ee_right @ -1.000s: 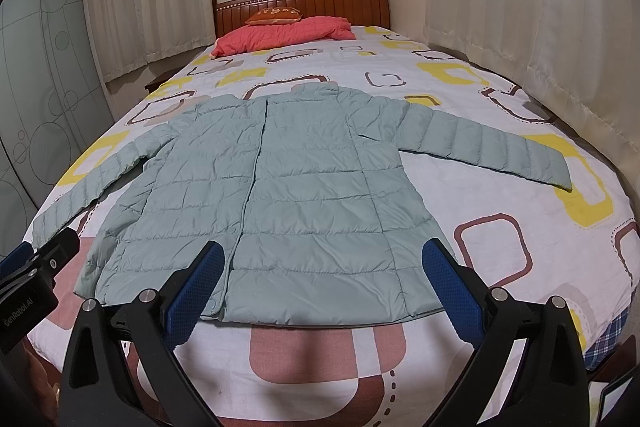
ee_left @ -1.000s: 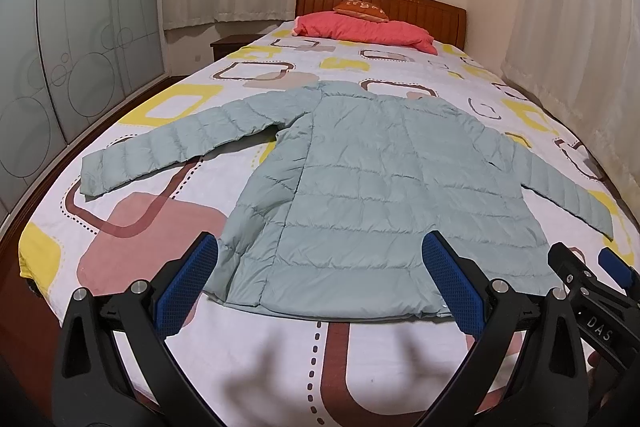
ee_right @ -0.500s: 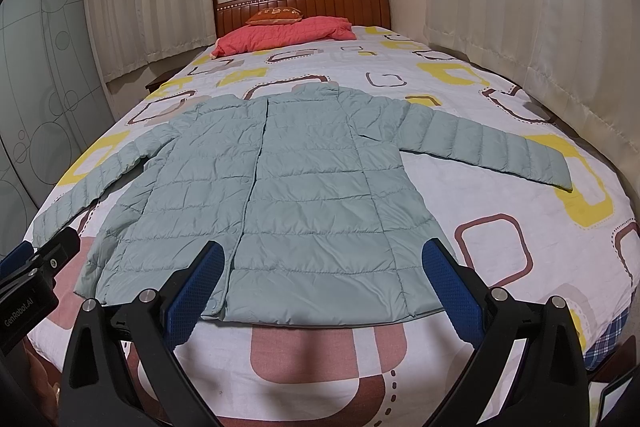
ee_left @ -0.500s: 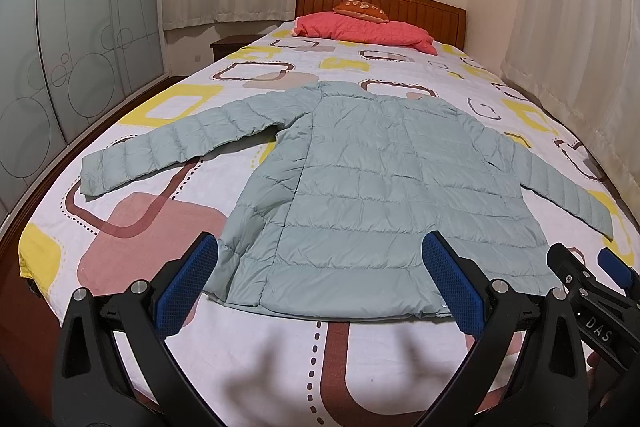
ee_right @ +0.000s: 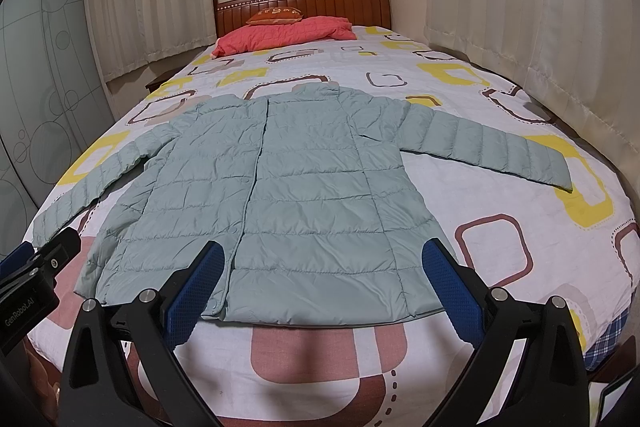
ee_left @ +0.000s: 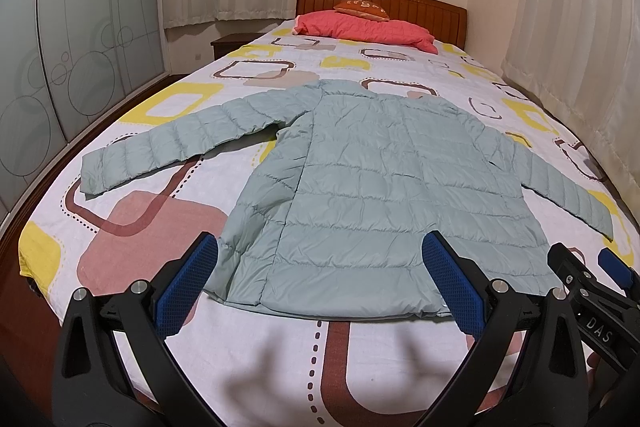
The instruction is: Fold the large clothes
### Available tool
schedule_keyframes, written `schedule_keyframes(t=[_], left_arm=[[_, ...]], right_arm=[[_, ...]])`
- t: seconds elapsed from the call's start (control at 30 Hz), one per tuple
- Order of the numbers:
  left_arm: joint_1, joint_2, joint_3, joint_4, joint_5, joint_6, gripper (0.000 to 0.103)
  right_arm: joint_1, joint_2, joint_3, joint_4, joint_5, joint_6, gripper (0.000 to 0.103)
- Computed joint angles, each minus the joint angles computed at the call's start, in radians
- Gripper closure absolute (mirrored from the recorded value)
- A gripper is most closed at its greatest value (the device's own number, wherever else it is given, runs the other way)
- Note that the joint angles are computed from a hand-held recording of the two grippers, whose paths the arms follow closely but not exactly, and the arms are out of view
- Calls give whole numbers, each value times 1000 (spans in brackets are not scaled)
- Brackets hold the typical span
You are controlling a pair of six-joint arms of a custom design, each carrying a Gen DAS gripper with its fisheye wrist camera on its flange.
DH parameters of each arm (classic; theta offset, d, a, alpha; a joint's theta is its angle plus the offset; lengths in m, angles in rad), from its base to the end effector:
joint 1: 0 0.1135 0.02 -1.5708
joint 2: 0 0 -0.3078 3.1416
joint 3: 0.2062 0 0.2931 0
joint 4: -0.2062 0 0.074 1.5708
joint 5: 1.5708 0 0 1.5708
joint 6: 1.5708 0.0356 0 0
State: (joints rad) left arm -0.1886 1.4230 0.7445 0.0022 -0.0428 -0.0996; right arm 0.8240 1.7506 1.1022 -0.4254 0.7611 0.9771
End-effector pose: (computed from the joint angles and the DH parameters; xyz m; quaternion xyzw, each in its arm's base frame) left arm 0.3157 -0.0587 0.2160 0.0309 0.9010 -0.0430 0.4307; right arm 0.2813 0.2677 0.2032 0.1599 0.8903 -0.0447 0.4240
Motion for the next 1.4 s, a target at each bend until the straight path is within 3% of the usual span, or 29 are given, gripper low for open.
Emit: schedule_keyframes(t=[1.4], left_arm=[[2,4,1,-2,3,0,2]], right_arm=[[-9,-6,-15,18,-4,-13,5]])
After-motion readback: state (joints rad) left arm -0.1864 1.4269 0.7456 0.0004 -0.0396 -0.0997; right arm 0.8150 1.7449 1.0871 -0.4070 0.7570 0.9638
